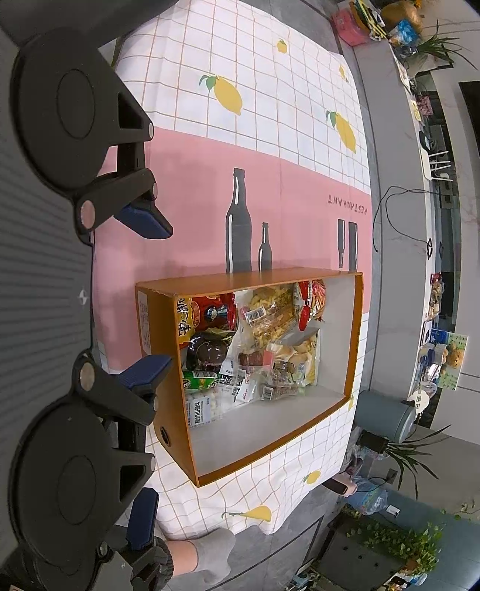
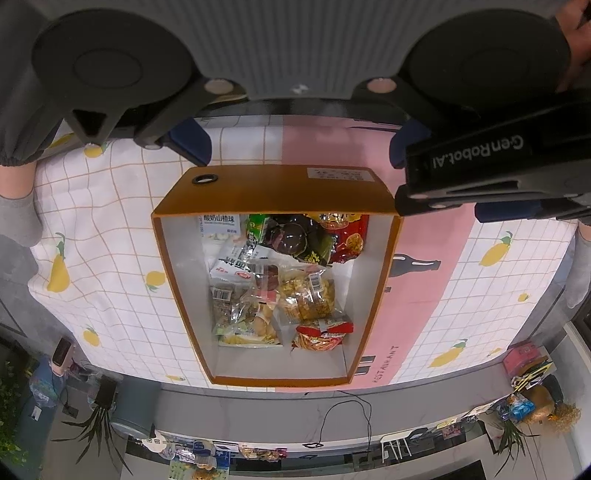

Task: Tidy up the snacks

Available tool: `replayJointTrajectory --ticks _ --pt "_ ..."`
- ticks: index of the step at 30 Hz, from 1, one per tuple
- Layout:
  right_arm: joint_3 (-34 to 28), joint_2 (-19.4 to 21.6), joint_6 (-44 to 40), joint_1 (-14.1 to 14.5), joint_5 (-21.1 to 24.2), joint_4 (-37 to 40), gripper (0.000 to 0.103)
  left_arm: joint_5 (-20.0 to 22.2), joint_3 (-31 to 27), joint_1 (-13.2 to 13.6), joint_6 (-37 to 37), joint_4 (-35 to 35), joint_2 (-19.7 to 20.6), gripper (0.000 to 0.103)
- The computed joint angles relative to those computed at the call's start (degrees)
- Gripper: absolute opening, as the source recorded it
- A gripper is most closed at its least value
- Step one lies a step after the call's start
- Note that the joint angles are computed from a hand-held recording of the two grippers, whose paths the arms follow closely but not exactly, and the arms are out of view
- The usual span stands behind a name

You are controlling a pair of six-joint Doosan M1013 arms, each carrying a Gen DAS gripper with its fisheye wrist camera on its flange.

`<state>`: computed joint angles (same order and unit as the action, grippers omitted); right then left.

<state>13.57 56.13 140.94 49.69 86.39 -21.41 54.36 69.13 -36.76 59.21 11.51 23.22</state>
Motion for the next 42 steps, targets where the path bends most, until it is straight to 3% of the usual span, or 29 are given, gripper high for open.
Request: replayJointTrajectory --ticks 22,34,42 --pt "-1.0 0.6 0.1 0.1 1.3 -0.3 0.1 0.2 -0.1 -0.1 -0.3 -0.2 0.2 0.084" --pt "-4.5 2.3 -0.4 0.2 3.7 -0.9 0.1 0.6 -0.2 -0.1 -0.5 -0.3 0.5 0.084" --pt "-2.4 1.3 0.4 0.1 2.0 0.2 0.1 0.4 -0.1 -0.1 -0.4 -0.8 0.4 0.084"
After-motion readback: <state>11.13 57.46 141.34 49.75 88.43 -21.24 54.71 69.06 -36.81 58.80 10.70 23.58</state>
